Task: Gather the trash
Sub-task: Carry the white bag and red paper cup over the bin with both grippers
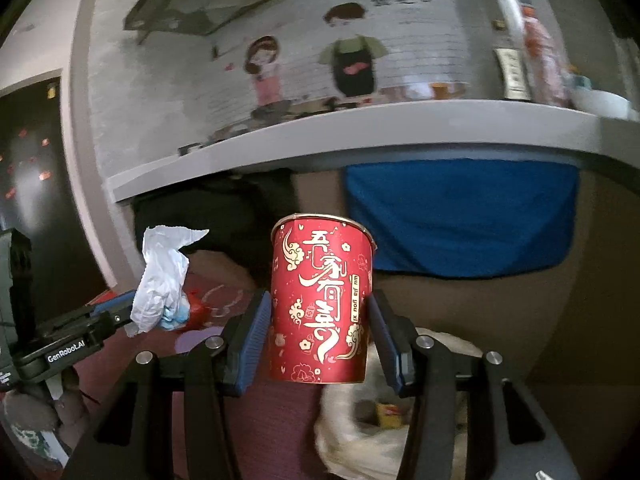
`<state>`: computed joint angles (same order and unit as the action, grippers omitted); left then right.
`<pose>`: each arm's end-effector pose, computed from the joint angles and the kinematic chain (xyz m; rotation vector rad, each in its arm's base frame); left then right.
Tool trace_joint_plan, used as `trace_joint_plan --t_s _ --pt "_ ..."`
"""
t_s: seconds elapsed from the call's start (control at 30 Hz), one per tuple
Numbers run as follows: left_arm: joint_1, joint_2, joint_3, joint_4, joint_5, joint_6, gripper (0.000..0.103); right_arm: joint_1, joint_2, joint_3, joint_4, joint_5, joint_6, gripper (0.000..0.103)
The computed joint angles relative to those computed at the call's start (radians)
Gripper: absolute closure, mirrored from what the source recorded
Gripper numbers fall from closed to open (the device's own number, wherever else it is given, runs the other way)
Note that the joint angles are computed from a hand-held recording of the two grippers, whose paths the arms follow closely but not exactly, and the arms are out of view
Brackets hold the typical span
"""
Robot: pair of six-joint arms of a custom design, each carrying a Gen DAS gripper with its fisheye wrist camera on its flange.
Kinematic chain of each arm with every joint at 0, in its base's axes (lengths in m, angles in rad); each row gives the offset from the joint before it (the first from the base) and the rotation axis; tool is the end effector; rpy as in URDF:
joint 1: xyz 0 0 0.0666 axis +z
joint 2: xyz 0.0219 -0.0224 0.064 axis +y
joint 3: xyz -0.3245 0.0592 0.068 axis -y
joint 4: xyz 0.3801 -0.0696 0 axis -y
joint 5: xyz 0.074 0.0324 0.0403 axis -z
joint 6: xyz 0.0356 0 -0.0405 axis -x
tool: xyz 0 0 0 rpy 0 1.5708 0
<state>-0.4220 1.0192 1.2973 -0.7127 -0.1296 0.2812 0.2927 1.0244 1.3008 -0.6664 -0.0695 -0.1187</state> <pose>0.3432 -0.1495 0.5008 0.0585 2.0151 -0.3201 0.3616 0.1111 0.5051 -0.2174 1.9631 0.3375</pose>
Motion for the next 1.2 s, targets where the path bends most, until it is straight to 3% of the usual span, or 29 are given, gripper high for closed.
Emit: trace_joint_plan --t_s 0.57,0.9,1.2 --pt "-0.114 0.238 0.134 0.056 0.04 0.021 0.074 -0.192 -0.073 -0.095 0.009 0.0 0.074 0.056" --pt "-0.148 0.316 0.182 0.041 0.024 0.041 0.074 -0.273 -0.049 -0.116 0.005 -0.089 0.065 0.056" --pt "-0.142 0.365 0.208 0.022 0.046 0.058 0.074 -0.288 0.004 -0.125 0.03 -0.162 0.029 0.056"
